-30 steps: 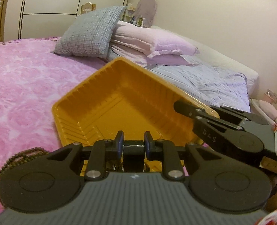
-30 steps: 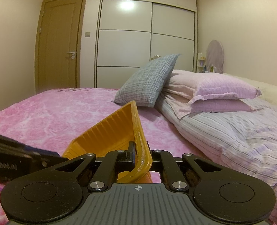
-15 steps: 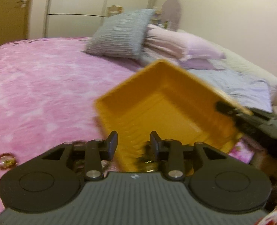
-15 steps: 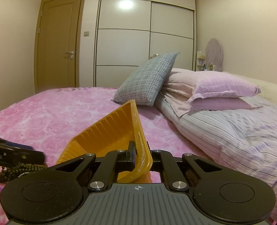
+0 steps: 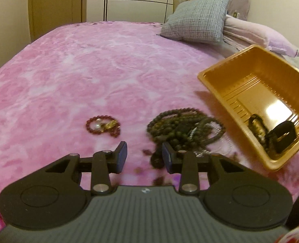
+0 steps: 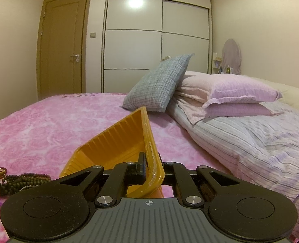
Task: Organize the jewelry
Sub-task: 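Grasp a long dark bead necklace with the left gripper and lift it high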
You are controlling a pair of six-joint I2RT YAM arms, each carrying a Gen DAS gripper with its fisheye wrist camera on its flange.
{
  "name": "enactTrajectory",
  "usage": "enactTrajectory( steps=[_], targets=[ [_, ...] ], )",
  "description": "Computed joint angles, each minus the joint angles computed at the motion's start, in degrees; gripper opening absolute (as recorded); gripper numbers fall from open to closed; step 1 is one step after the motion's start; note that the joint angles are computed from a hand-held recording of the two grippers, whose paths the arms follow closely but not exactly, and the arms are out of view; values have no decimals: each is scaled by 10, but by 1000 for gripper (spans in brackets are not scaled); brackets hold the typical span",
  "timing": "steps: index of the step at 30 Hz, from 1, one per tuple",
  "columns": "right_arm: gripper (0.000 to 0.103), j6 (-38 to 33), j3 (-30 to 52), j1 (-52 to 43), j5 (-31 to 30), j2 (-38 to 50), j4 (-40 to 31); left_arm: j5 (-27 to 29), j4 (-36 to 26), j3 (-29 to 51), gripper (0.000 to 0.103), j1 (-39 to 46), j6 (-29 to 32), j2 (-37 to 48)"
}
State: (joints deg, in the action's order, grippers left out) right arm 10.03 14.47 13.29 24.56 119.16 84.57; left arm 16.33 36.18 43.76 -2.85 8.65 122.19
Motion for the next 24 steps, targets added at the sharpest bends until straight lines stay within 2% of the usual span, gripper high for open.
enactTrajectory(
  steps=[8, 13, 18, 20, 24],
  targets=[
    [7, 0, 0, 3, 5, -3, -6, 30, 10, 1, 33, -9, -12, -6],
    [7, -1, 0, 1, 3, -1, -5, 26, -16, 31, 32, -32, -11, 6],
    [7, 0, 0, 1, 4, -2, -7, 16, -29, 46, 20, -44, 5, 14],
    [7, -1, 0, 0, 4, 0, -5, 20, -36, 47, 9, -44, 12, 14],
    [7, -1, 1, -3, 1, 2, -5, 27, -51, 45, 6, -39, 31, -1]
  ],
)
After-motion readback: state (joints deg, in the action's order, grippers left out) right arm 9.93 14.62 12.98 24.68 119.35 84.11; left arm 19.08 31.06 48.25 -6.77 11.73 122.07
